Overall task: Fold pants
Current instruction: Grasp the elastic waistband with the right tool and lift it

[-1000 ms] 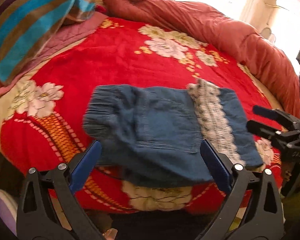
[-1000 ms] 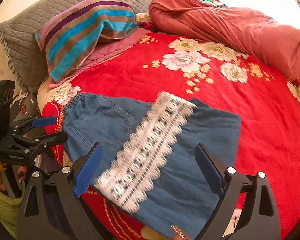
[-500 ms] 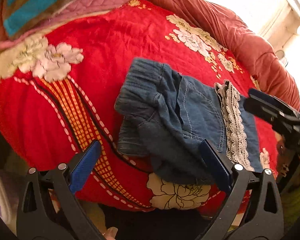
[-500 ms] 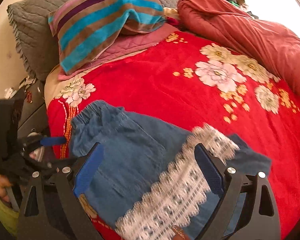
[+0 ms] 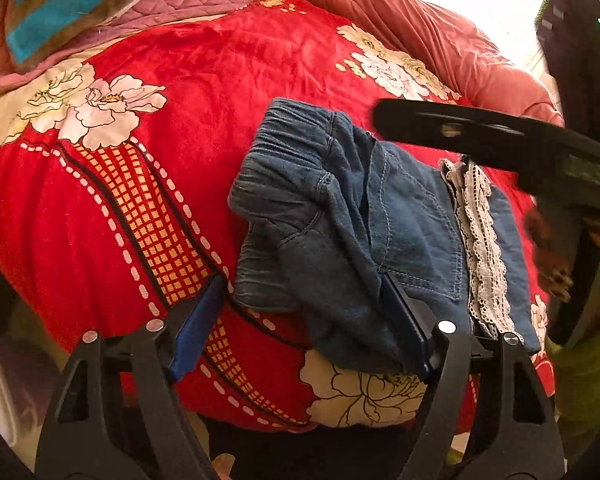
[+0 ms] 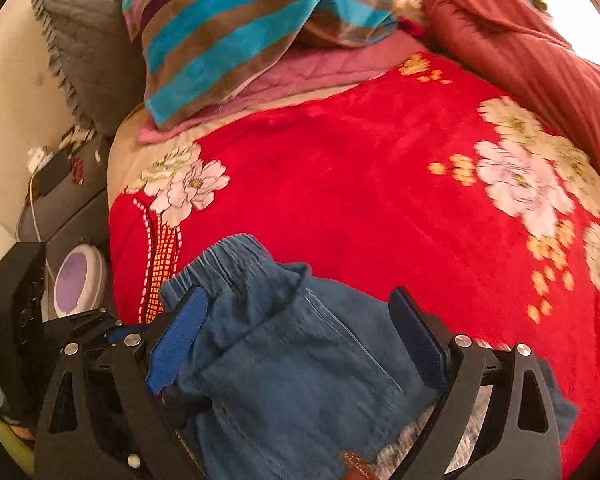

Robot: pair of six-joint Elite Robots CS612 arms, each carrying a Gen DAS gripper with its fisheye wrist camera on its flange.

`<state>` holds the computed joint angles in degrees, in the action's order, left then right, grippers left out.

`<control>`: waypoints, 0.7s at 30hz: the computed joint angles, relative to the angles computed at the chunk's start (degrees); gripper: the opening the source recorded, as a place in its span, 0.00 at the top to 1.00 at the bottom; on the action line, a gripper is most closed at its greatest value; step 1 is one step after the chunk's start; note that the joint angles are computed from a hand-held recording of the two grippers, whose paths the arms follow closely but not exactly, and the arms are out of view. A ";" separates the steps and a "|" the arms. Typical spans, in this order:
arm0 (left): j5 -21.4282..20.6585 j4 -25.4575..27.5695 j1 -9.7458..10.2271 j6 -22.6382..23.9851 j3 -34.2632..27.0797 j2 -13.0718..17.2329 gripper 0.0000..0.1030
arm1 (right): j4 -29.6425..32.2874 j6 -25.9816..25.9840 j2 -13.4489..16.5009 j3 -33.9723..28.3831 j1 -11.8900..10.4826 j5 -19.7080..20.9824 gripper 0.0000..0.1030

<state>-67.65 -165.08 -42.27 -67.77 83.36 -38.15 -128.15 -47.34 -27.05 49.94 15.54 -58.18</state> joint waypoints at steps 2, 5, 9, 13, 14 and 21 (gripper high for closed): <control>-0.02 -0.26 0.03 0.03 0.02 0.04 0.31 | 1.51 -0.75 0.82 -1.51 0.60 -1.48 0.11; -0.10 -0.63 0.06 0.04 0.10 0.04 0.31 | 4.56 -1.88 2.40 -4.39 1.36 -3.09 0.11; -0.19 -1.29 0.07 0.06 0.26 0.05 0.31 | 12.33 -3.82 4.91 -9.49 1.96 -2.97 0.13; -0.14 -2.10 0.13 0.03 0.37 0.18 0.31 | 21.93 -5.25 7.77 -15.21 1.92 -0.41 0.30; -0.12 -2.40 0.15 -0.03 0.45 0.20 0.31 | 23.04 -5.70 8.00 -15.68 1.90 -0.04 0.35; 0.15 -1.76 0.20 -0.24 -0.26 0.43 0.28 | 28.82 -10.21 7.86 -16.10 0.61 6.25 0.70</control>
